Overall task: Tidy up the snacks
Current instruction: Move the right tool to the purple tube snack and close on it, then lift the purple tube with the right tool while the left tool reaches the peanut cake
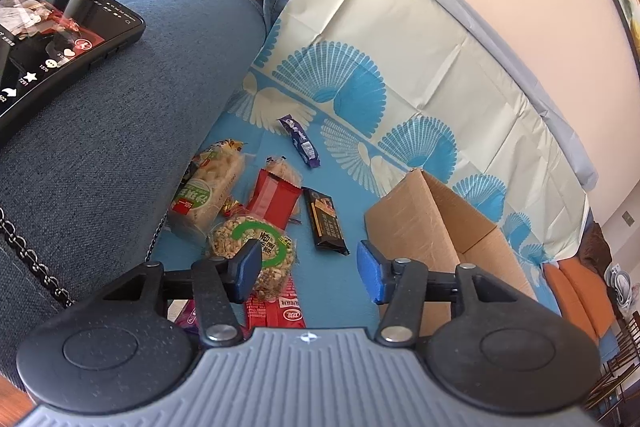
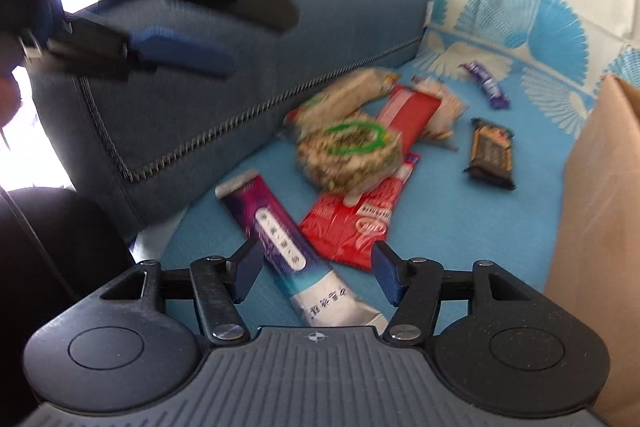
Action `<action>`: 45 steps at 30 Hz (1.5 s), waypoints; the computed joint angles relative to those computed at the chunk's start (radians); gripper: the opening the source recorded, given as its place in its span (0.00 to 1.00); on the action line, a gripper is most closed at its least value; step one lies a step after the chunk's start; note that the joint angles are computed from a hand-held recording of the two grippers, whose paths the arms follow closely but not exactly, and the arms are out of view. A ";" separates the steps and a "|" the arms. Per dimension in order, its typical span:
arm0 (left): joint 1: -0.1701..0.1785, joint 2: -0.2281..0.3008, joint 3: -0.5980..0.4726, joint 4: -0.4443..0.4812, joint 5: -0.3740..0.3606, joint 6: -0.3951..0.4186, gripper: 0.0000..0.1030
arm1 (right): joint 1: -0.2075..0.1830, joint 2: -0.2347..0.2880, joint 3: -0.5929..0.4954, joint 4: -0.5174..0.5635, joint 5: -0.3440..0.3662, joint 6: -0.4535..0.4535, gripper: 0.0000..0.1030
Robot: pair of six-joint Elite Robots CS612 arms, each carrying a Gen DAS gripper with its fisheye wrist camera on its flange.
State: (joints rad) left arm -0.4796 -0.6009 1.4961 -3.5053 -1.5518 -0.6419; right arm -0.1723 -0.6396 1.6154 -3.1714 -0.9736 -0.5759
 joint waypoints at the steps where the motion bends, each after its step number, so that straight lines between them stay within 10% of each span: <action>1: 0.000 0.001 -0.001 0.003 -0.001 0.001 0.57 | 0.004 0.002 -0.004 0.009 -0.008 -0.010 0.60; 7: -0.001 0.001 -0.003 0.013 0.005 -0.002 0.60 | 0.013 0.011 -0.013 0.037 -0.028 -0.061 0.59; 12: -0.002 0.001 -0.004 0.014 0.011 -0.001 0.62 | 0.004 0.010 -0.010 0.057 0.013 -0.130 0.31; 17: -0.005 0.000 -0.001 0.012 0.021 0.002 0.63 | 0.000 0.000 0.013 0.010 0.022 -0.162 0.24; 33: -0.015 -0.010 0.013 0.009 0.048 0.033 0.64 | -0.025 -0.077 0.106 -0.108 -0.119 0.156 0.24; 45: -0.037 0.009 -0.101 0.343 0.093 0.093 0.82 | -0.012 -0.046 0.062 -0.030 -0.195 0.226 0.27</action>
